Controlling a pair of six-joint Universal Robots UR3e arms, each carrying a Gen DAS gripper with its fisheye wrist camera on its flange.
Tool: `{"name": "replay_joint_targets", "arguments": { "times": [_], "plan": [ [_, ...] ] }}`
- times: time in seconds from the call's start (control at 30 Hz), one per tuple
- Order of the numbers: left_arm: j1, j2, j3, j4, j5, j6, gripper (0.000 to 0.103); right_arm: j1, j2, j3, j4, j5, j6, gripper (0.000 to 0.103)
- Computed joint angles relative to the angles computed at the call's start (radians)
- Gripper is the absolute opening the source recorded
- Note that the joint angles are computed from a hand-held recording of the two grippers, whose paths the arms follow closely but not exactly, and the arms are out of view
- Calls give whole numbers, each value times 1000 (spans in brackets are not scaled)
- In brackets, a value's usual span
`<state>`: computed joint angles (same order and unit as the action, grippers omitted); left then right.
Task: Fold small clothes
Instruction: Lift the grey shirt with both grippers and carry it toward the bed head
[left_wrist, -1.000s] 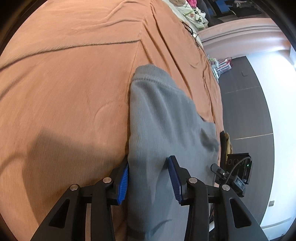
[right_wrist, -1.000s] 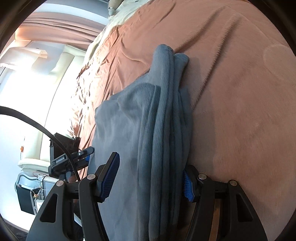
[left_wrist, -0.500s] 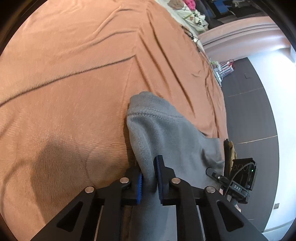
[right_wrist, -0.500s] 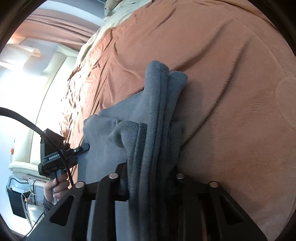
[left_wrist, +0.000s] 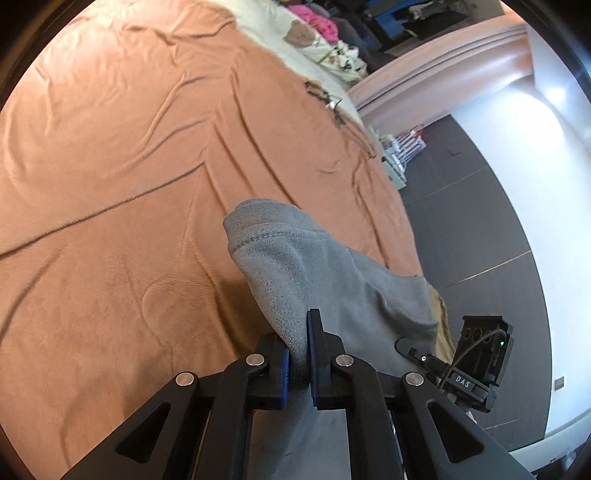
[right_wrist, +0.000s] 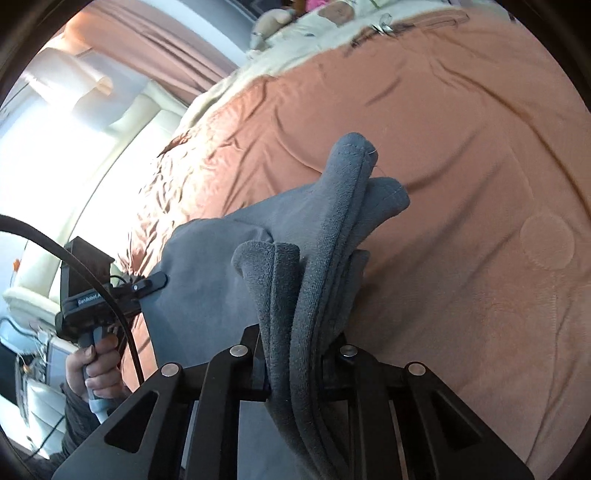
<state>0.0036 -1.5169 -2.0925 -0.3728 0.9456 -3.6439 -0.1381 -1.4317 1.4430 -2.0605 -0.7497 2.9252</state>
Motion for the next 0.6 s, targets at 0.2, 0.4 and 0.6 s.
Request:
{"name": "replay_joint_targets", "arguments": {
  "times": [0.2,0.4,0.6],
  "plan": [
    [-8,180,-29,-65,23,-18,8,-48,-206,145,21,50,-79,12],
    [-4,380,-29,-182,34,-26,7,-131,-428,275,106,155,-197,12],
    [40,587,-44,-311,2,-18,6,-290,-699,318,492,250,-486,12]
  ]
}}
